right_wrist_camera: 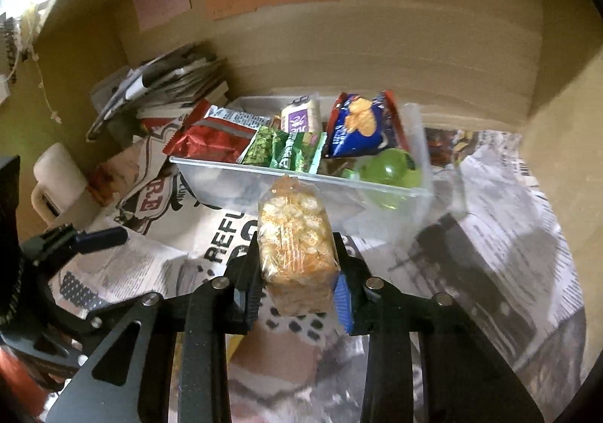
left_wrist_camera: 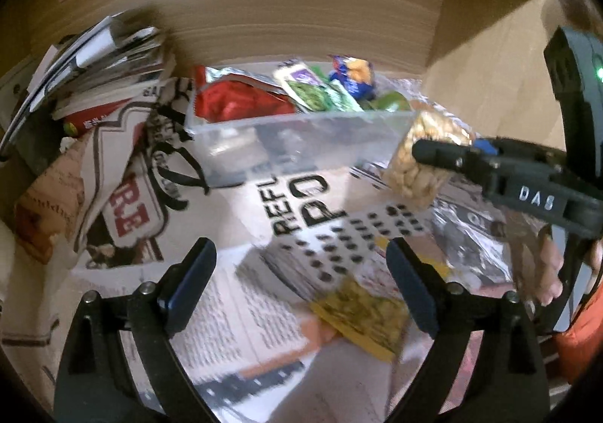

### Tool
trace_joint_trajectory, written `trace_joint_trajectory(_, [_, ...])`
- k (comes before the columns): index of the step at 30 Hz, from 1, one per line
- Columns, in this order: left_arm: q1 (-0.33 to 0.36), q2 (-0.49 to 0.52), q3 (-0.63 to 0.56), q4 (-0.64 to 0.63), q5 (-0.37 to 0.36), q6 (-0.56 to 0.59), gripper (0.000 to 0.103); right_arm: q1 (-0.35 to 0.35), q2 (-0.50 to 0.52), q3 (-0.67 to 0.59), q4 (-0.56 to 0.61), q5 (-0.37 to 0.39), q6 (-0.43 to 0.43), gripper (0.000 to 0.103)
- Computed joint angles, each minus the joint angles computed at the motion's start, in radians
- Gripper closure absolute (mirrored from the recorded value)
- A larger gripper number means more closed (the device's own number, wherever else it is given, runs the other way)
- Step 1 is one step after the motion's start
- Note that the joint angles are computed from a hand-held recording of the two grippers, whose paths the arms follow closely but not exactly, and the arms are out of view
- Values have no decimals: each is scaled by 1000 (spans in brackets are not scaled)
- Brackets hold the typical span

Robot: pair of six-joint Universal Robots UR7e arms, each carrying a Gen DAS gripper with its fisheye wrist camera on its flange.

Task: Organize snacks
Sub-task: 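Grasp a yellow chip bag with the left tool while the right tool grasps a peanut bag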

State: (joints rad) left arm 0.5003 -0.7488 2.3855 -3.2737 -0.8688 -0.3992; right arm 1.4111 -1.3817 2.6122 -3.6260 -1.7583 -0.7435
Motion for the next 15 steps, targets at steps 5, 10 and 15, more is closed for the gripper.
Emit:
trace_joint_trajectory(5, [-29,26,17,-19,-47,-18,8,-16,-38,44,-29,15,-11,74])
trace_joint_trajectory(10, [-32,67,2,11,-82,-50,8,-49,-85,78,-27,46,-21,74])
trace_joint_trajectory(15, [-9,112,-34,49,-96,-64,8,-76,-115,93,-9,70,-26,74])
